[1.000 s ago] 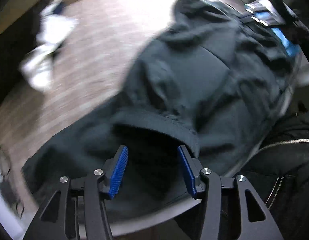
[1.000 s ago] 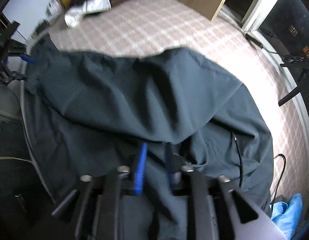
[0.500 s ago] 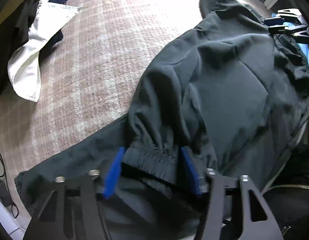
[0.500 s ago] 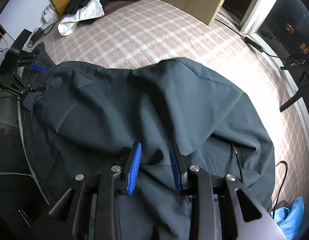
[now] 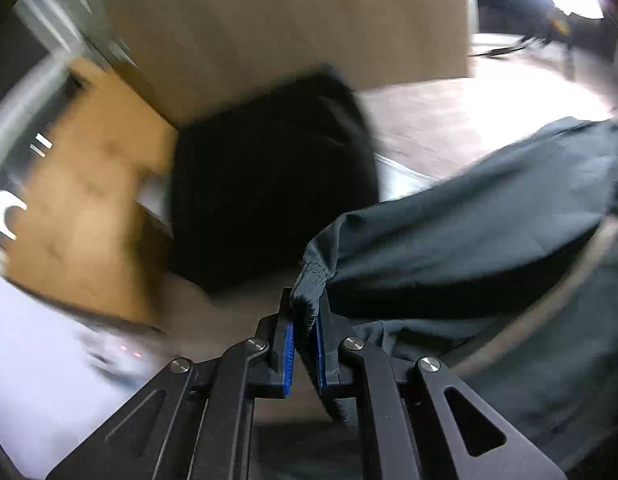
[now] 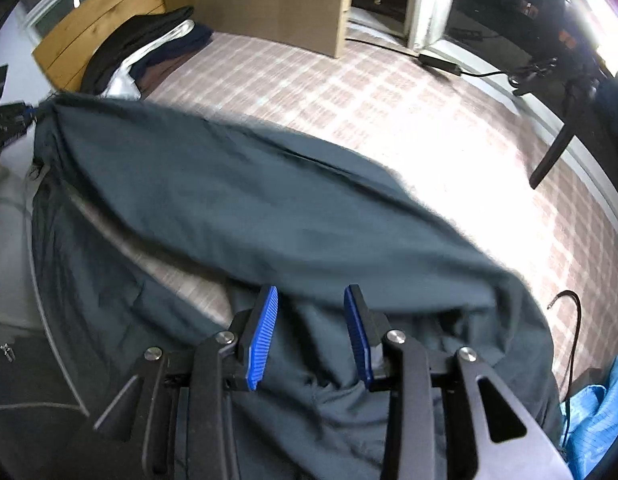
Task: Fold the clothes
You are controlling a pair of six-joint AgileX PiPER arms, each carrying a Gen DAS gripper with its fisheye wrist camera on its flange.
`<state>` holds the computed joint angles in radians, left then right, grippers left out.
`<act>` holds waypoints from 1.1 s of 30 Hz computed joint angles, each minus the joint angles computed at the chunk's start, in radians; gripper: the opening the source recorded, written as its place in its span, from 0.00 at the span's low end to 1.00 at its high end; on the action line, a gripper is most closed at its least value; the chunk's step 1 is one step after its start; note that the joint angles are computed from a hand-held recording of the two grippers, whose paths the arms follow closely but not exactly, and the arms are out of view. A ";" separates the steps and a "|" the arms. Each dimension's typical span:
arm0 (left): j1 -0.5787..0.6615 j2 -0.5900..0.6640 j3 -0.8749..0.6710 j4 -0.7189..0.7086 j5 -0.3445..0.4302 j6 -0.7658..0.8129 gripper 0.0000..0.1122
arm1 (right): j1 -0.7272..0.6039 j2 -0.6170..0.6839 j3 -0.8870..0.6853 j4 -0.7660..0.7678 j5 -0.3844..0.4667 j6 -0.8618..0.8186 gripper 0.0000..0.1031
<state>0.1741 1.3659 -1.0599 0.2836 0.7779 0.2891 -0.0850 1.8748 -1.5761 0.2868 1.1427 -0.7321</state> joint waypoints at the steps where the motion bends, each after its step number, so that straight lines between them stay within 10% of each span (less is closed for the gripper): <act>1: -0.001 0.030 -0.017 0.034 -0.010 -0.033 0.08 | 0.007 0.012 0.005 -0.017 -0.039 0.012 0.33; 7: -0.092 0.103 0.019 0.210 -0.001 -0.176 0.29 | 0.010 0.162 -0.097 -0.139 -0.094 0.143 0.33; 14: -0.016 -0.045 0.040 0.161 0.072 -0.012 0.37 | -0.271 -0.065 0.016 0.039 -0.014 0.001 0.39; 21: -0.258 -0.168 0.034 -0.230 0.255 0.229 0.47 | -0.590 -0.359 0.396 0.111 -0.021 -0.167 0.43; 28: -0.671 0.088 -0.046 -0.181 0.152 0.080 0.48 | -0.807 -0.426 0.490 0.106 -0.045 -0.264 0.43; 33: -0.707 0.300 -0.228 -0.175 0.147 0.036 0.47 | -0.857 -0.373 0.359 0.112 -0.039 -0.297 0.43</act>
